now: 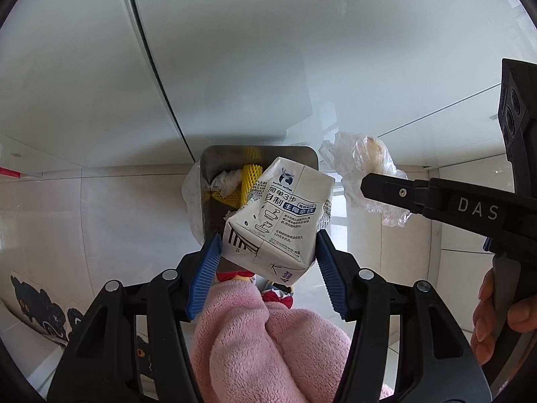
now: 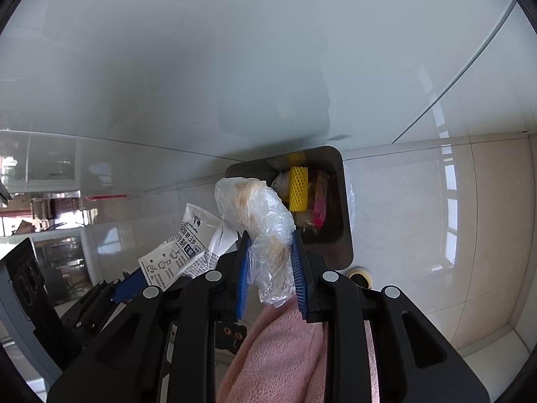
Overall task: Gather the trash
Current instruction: 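Carry carton and clear bag down over the bin and open both tools, then raise both tools back over the counter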
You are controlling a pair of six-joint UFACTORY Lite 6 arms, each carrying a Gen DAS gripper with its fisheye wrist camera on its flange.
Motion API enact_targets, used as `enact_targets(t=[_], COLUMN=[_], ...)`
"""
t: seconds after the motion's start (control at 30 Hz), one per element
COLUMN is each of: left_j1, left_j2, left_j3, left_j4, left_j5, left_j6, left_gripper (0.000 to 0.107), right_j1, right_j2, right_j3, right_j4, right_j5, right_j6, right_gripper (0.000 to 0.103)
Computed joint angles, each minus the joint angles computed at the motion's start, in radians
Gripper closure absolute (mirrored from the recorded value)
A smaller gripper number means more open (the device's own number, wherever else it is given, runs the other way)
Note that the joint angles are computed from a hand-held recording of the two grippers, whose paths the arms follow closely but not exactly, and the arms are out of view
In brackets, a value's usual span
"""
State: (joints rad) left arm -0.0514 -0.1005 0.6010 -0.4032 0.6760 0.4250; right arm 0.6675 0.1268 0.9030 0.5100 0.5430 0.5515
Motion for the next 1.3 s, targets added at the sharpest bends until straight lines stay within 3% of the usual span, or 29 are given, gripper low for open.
enact_targets(t=[0.07, 0.1, 0.13, 0.27, 0.43, 0.53, 0.7, 0.97, 1.03, 1.3], left_j1=[-0.001, 0.002, 0.001, 0.004, 0.016, 0.017, 0.001, 0.008, 0.02, 0.032], left_j2=[0.01, 0.007, 0.0, -0.027, -0.141, -0.204, -0.222, -0.092, -0.03, 0.417], left_j3=[0.006, 0.009, 0.011, 0.041, 0.129, 0.228, 0.482, 0.953, 1.083, 1.827], left_j4=[0.003, 0.008, 0.017, 0.058, 0.115, 0.136, 0.143, 0.153, 0.152, 0.151], left_j5=[-0.001, 0.0, 0.004, 0.046, 0.196, 0.306, 0.493, 0.683, 0.721, 0.902], left_j6=[-0.005, -0.008, -0.018, -0.06, -0.137, -0.177, -0.256, -0.338, -0.344, -0.379], left_gripper=[0.049, 0.045, 0.044, 0.042, 0.037, 0.031, 0.029, 0.019, 0.019, 0.018], right_j1=[-0.002, -0.014, -0.014, -0.02, -0.041, -0.036, -0.039, -0.076, -0.093, -0.226], right_j2=[0.017, 0.025, 0.023, 0.012, -0.079, -0.18, -0.298, -0.238, -0.187, 0.224], right_j3=[0.01, 0.01, 0.009, 0.038, 0.081, 0.128, 0.292, 0.762, 0.902, 1.636], right_j4=[0.02, 0.035, 0.031, 0.002, -0.108, -0.222, -0.353, -0.484, -0.52, -0.545], right_j5=[-0.003, -0.007, -0.009, 0.025, 0.13, 0.247, 0.475, 0.778, 0.836, 1.055], right_j6=[-0.014, -0.036, -0.031, -0.005, 0.089, 0.19, 0.286, 0.309, 0.303, 0.176], right_gripper=[0.068, 0.054, 0.05, 0.05, 0.046, 0.038, 0.033, 0.027, 0.018, 0.018])
